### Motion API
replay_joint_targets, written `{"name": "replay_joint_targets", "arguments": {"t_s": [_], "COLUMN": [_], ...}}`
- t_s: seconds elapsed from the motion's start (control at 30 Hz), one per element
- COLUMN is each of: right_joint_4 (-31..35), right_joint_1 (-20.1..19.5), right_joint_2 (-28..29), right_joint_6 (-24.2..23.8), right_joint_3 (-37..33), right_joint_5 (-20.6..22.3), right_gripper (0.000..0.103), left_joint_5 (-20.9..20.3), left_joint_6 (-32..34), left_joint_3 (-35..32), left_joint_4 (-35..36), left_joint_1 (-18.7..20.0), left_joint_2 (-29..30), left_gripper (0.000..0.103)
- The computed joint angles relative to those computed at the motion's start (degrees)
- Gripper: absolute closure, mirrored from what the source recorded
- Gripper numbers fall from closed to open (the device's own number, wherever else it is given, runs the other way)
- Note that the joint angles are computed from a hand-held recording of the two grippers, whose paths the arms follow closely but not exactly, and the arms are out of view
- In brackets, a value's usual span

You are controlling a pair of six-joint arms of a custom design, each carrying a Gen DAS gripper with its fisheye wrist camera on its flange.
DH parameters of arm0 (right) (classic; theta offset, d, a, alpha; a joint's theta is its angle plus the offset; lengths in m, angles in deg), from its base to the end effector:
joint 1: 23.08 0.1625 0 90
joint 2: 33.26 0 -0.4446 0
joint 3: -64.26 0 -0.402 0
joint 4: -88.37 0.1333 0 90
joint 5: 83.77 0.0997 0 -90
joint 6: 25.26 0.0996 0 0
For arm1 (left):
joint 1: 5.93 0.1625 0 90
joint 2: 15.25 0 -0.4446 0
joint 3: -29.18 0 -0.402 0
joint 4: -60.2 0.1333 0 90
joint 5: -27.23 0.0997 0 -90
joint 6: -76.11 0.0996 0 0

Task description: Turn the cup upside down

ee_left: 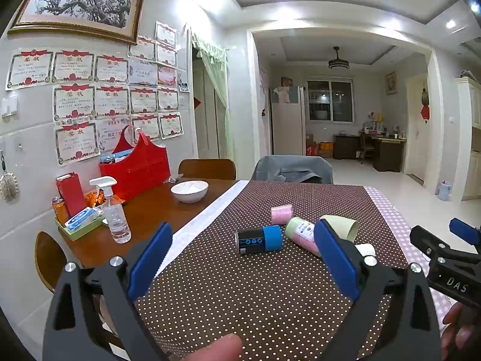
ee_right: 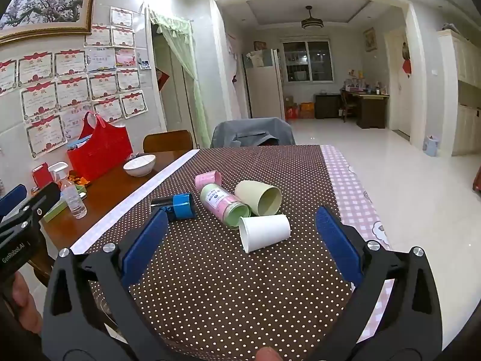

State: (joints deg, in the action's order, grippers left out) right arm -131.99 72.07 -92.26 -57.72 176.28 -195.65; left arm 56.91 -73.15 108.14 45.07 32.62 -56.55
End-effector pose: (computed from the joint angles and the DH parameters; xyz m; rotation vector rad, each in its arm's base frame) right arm 0.1481 -0.5718 0.2995 0.3600 -2.0391 1.4979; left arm -0.3789 -0.5830 0.0993 0.6880 1.9019 -1.4356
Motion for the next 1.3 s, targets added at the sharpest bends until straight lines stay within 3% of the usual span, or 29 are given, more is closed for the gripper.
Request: {"name": "replay_joint_targets", "arguments": {"t_s": [1.3], "right_joint_4": [-0.6], "right_joint_1": [1.4], "right_joint_2": [0.5], "right_joint_6": [-1.0], "right_joint_3": [-1.0], "right_joint_5": [0.6], "right_gripper": [0.006], "left_joint_5": [-0.3], "left_joint_6": [-0.7], "left_joint_3": [0.0], "left_joint_4": [0.9], "left_joint_1": [-0.5], "left_joint_2": [-0.4], "left_gripper": [0.009]}}
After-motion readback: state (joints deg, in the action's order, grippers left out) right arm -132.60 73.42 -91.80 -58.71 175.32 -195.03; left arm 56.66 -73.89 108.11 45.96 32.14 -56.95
